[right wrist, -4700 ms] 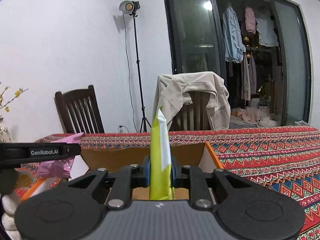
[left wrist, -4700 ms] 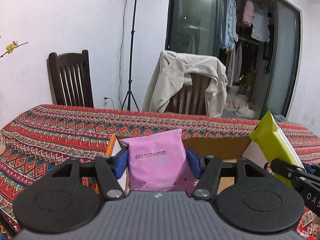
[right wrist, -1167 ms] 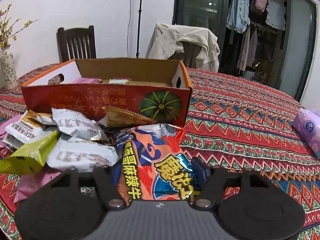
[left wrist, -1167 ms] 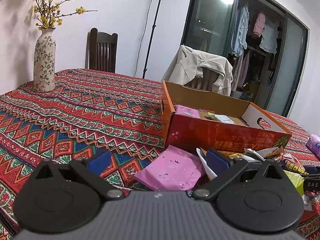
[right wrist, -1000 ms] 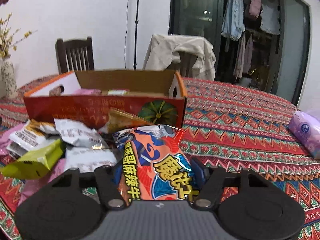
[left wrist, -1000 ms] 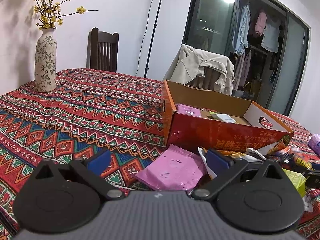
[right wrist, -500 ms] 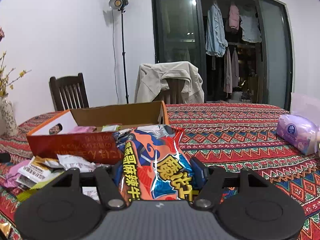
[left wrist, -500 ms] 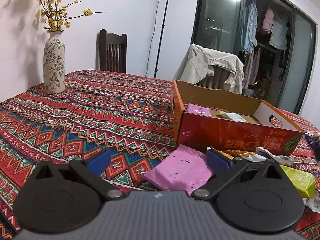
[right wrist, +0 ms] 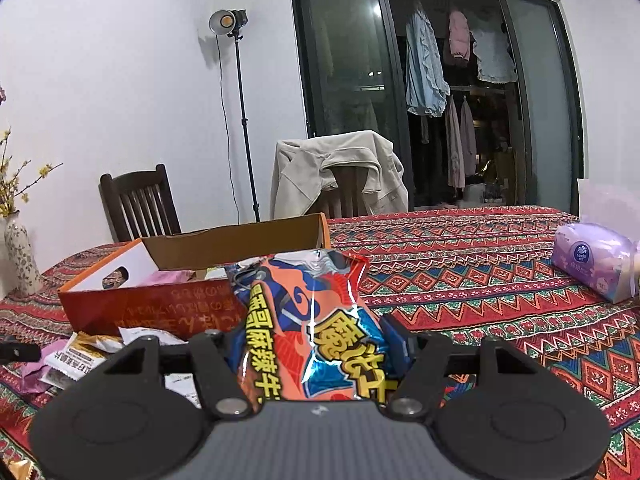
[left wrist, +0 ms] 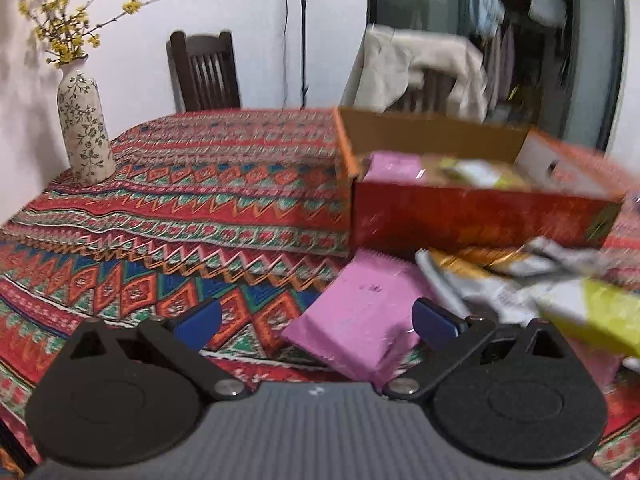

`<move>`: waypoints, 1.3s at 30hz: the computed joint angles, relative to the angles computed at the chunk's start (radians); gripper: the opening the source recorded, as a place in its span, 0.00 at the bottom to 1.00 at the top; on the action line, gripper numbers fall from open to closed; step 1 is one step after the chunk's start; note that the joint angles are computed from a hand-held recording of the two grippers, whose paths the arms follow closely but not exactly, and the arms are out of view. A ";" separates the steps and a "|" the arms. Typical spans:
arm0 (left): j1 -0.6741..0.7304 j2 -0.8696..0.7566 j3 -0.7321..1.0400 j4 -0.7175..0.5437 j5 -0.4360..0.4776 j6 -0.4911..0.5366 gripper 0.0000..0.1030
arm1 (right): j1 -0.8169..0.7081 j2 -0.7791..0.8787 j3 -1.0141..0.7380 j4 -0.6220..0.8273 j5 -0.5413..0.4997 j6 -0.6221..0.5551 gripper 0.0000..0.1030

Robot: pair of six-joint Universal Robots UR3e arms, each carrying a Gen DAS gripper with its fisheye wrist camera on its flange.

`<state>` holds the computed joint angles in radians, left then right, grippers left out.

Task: Organize snacks
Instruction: 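Grasp the blue-orange printed bag with the right tool while the left tool grasps a pink packet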

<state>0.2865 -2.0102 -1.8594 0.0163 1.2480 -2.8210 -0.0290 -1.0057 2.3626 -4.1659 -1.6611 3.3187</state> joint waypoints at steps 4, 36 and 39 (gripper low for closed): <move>-0.005 -0.024 0.073 -0.106 -0.027 0.034 1.00 | -0.002 0.005 0.010 -0.017 0.001 -0.001 0.62; -0.015 -0.101 0.134 -0.095 -0.054 0.007 0.65 | 0.008 -0.014 -0.029 0.054 -0.007 0.017 0.62; -0.006 -0.089 0.105 -0.069 -0.061 -0.012 0.62 | 0.010 -0.010 -0.037 0.060 -0.008 0.011 0.62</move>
